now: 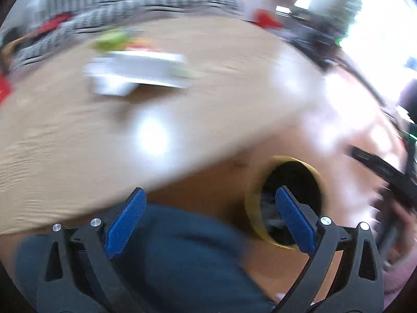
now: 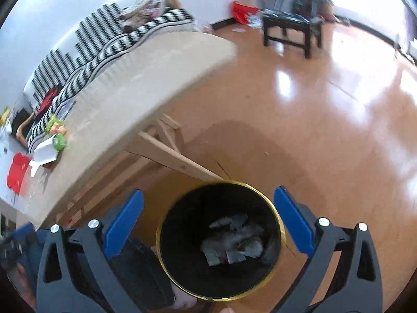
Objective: Collect trash
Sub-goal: 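Return both grippers to the table toward the tissue and pink doll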
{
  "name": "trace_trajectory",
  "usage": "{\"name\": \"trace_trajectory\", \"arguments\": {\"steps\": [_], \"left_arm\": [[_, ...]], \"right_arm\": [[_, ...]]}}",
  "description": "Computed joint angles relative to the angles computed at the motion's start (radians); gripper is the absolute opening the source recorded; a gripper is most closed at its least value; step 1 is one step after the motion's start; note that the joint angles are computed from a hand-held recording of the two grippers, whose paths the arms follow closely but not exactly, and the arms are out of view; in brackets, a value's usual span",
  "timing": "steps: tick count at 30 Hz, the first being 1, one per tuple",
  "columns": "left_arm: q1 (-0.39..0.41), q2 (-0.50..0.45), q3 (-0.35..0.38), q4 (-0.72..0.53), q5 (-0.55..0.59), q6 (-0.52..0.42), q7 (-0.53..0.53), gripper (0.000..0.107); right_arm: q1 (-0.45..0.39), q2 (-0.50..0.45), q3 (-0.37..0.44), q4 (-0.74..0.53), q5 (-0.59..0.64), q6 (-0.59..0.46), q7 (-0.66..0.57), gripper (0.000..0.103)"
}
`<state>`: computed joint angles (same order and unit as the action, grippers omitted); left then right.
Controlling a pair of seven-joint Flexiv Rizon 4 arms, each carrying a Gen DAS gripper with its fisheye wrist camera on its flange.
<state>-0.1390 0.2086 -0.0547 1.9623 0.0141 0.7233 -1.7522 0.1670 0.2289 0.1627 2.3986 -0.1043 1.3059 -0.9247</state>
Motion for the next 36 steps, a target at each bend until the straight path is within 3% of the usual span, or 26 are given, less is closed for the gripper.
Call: {"name": "trace_trajectory", "arguments": {"steps": [6,12,14,15,18,21,25,27,29,33,36], "left_arm": [[0.128,-0.028,0.081,-0.078,0.017,-0.113,-0.019,0.097],[0.196,-0.146,0.103,-0.217,-0.016,-0.139,0.005,0.097],[0.207,-0.201,0.101,-0.281,-0.029,-0.148,-0.001,0.097],[0.211,-0.232,0.101,-0.311,-0.041,-0.144,0.007,0.097],[0.214,-0.332,0.097,-0.416,-0.034,-0.156,0.018,0.097],[0.218,-0.415,0.099,-0.486,-0.063,-0.154,0.048,0.097],[0.22,-0.513,0.098,-0.573,-0.089,-0.174,0.102,0.097],[0.228,-0.528,0.092,-0.553,-0.129,-0.164,0.162,0.097],[0.199,-0.533,0.113,-0.574,-0.044,-0.165,0.174,0.097],[0.202,-0.531,0.104,-0.557,-0.063,-0.143,0.27,0.097],[0.2,-0.533,0.118,-0.545,-0.049,-0.123,0.283,0.097]], "right_arm": [[0.083,-0.16,0.038,-0.172,-0.102,0.003,-0.021,0.096],[0.166,-0.343,0.022,-0.405,-0.22,-0.016,0.044,0.096],[0.196,-0.39,0.016,-0.503,-0.272,-0.132,-0.006,0.096],[0.219,-0.405,-0.009,-0.529,-0.329,-0.133,0.01,0.096],[0.219,-0.499,0.029,-0.699,-0.226,-0.192,-0.089,0.096],[0.274,-0.565,-0.023,-0.793,-0.307,-0.218,-0.057,0.096],[0.304,-0.711,0.005,-1.007,-0.266,-0.365,-0.201,0.096],[0.322,-0.739,0.0,-1.019,-0.265,-0.363,-0.26,0.096],[0.334,-0.749,-0.012,-1.009,-0.265,-0.368,-0.279,0.096],[0.34,-0.774,-0.006,-1.03,-0.227,-0.379,-0.324,0.096],[0.357,-0.821,-0.006,-1.1,-0.214,-0.411,-0.343,0.096]]}}
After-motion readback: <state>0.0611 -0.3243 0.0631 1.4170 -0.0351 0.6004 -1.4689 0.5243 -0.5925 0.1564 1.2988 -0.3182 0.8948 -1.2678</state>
